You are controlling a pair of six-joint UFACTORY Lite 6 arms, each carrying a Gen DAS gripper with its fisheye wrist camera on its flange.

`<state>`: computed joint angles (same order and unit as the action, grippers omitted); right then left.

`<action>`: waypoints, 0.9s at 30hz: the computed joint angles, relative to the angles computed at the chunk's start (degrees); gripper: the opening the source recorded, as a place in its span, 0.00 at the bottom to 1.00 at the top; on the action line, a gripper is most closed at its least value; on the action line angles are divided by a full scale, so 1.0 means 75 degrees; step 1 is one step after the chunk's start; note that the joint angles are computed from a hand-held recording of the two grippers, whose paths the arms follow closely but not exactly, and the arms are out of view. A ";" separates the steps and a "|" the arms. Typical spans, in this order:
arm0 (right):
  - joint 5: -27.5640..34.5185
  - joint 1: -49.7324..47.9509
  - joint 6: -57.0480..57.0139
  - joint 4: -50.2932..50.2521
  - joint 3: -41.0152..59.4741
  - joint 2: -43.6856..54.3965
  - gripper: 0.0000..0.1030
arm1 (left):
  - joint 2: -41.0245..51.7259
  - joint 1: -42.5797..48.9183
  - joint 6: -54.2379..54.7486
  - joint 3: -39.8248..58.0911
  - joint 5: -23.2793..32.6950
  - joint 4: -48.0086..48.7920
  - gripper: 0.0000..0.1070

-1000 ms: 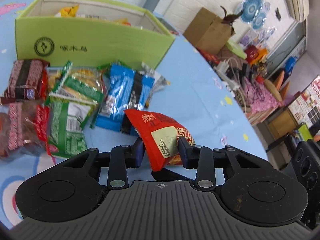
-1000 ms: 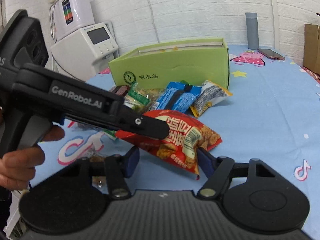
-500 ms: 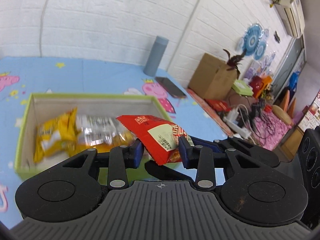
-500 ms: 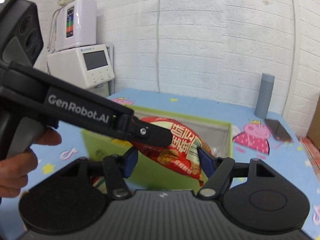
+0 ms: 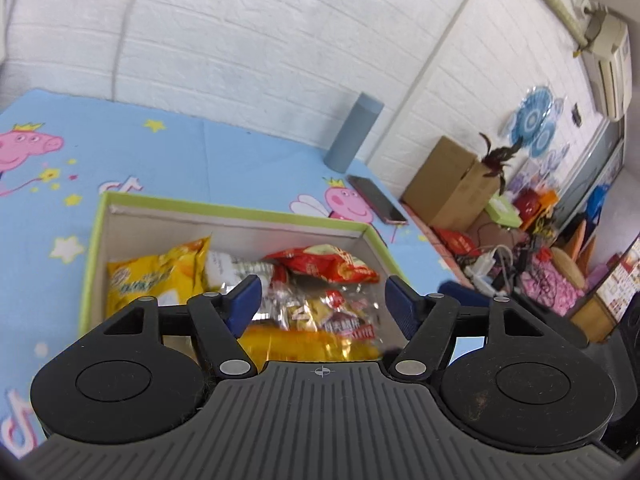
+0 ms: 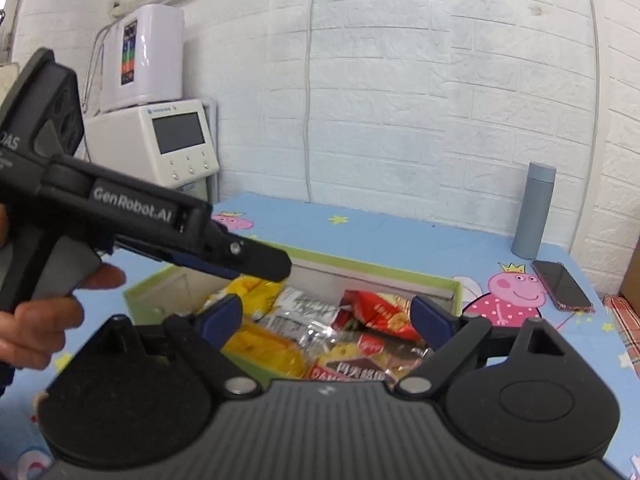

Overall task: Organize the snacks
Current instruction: 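Move the left gripper over the clear bag of brown sesame cake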

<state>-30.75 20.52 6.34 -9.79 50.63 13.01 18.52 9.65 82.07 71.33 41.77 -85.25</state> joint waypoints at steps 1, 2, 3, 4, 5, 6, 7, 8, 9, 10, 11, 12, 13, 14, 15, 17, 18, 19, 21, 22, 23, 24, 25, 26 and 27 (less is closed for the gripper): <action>-0.0133 0.0121 -0.0007 0.0093 -0.0585 -0.0466 0.90 | -0.0424 0.0217 0.0189 -0.0538 0.0238 -0.0084 0.56; -0.0217 0.0281 -0.0033 0.0224 -0.1139 -0.0912 0.90 | -0.0872 0.0424 0.0335 -0.1085 0.0452 -0.0114 0.57; -0.0209 0.0482 -0.0051 0.0374 -0.1661 -0.1358 0.90 | -0.1276 0.0635 0.0484 -0.1602 0.0630 -0.0141 0.57; -0.0192 0.0698 -0.0070 0.0559 -0.2123 -0.1732 0.90 | -0.1773 0.0874 0.0601 -0.2185 0.0804 -0.0105 0.59; -0.0194 0.0958 -0.0123 0.0855 -0.2561 -0.2055 0.90 | -0.2212 0.1099 0.0690 -0.2704 0.0955 -0.0027 0.60; -0.0180 0.1267 -0.0175 0.1216 -0.3029 -0.2389 0.90 | -0.2623 0.1338 0.0764 -0.3203 0.1110 0.0082 0.60; -0.0171 0.1570 -0.0210 0.1535 -0.3456 -0.2682 0.90 | -0.3099 0.1656 0.0814 -0.3754 0.1350 0.0287 0.61; -0.0235 0.1939 -0.0297 0.1977 -0.3876 -0.2937 0.90 | -0.3517 0.1980 0.0892 -0.4265 0.1585 0.0493 0.61; -0.0341 0.2391 -0.0368 0.2516 -0.4293 -0.3144 0.90 | -0.3895 0.2279 0.0933 -0.4724 0.1766 0.0714 0.61; -0.0453 0.2893 -0.0391 0.3051 -0.4641 -0.3275 0.90 | -0.4358 0.2651 0.0976 -0.5277 0.1964 0.1014 0.61; -0.0598 0.3321 -0.0358 0.3457 -0.4914 -0.3341 0.90 | -0.4724 0.3000 0.1007 -0.5712 0.2147 0.1306 0.61; -0.0774 0.3897 -0.0338 0.4010 -0.5165 -0.3350 0.90 | -0.5048 0.3365 0.1029 -0.6112 0.2343 0.1597 0.61; -0.0933 0.4427 -0.0319 0.4499 -0.5309 -0.3281 0.90 | -0.5358 0.3757 0.1073 -0.6528 0.2582 0.1958 0.60; -0.1152 0.5016 -0.0346 0.5086 -0.5429 -0.3174 0.90 | -0.5550 0.4145 0.1184 -0.6852 0.2827 0.2285 0.60; -0.1378 0.5647 -0.0387 0.5701 -0.5505 -0.3036 0.90 | -0.5704 0.4432 0.1240 -0.7107 0.2978 0.2518 0.60; -0.1639 0.6420 -0.0418 0.6355 -0.5524 -0.2812 0.90 | -0.5894 0.4949 0.1359 -0.7528 0.3181 0.2917 0.59; -0.1780 0.6796 -0.0501 0.6750 -0.5484 -0.2663 0.90 | -0.5890 0.5121 0.1387 -0.7662 0.3208 0.3048 0.59; -0.1857 0.7073 -0.0597 0.7091 -0.5426 -0.2539 0.90 | -0.5856 0.5227 0.1394 -0.7753 0.3215 0.3149 0.58; -0.1988 0.7562 -0.0765 0.7729 -0.5369 -0.2369 0.90 | -0.5807 0.5353 0.1426 -0.7872 0.3233 0.3265 0.57; -0.2029 0.7693 -0.0800 0.7910 -0.5329 -0.2282 0.90 | -0.5770 0.5466 0.1497 -0.7936 0.3232 0.3322 0.56; -0.2037 0.7721 -0.0834 0.7987 -0.5288 -0.2215 0.90 | -0.5813 0.5451 0.1466 -0.7981 0.3217 0.3342 0.54; -0.2046 0.7753 -0.0936 0.8115 -0.5206 -0.2095 0.90 | -0.5769 0.5368 0.1403 -0.7960 0.3160 0.3314 0.52; -0.2044 0.7827 -0.1190 0.8363 -0.5083 -0.1969 0.90 | -0.5747 0.5404 0.1368 -0.7951 0.3187 0.3317 0.51; -0.2064 0.7946 -0.1681 0.8750 -0.4930 -0.1849 0.90 | -0.5677 0.5487 0.1378 -0.7911 0.3237 0.3313 0.51; -0.2084 0.8028 -0.2289 0.9111 -0.4769 -0.1744 0.90 | -0.5624 0.5595 0.1379 -0.7854 0.3297 0.3313 0.51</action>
<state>-46.38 80.74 -10.83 58.54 14.86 -0.08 -23.66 51.61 92.41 12.42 66.50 -60.40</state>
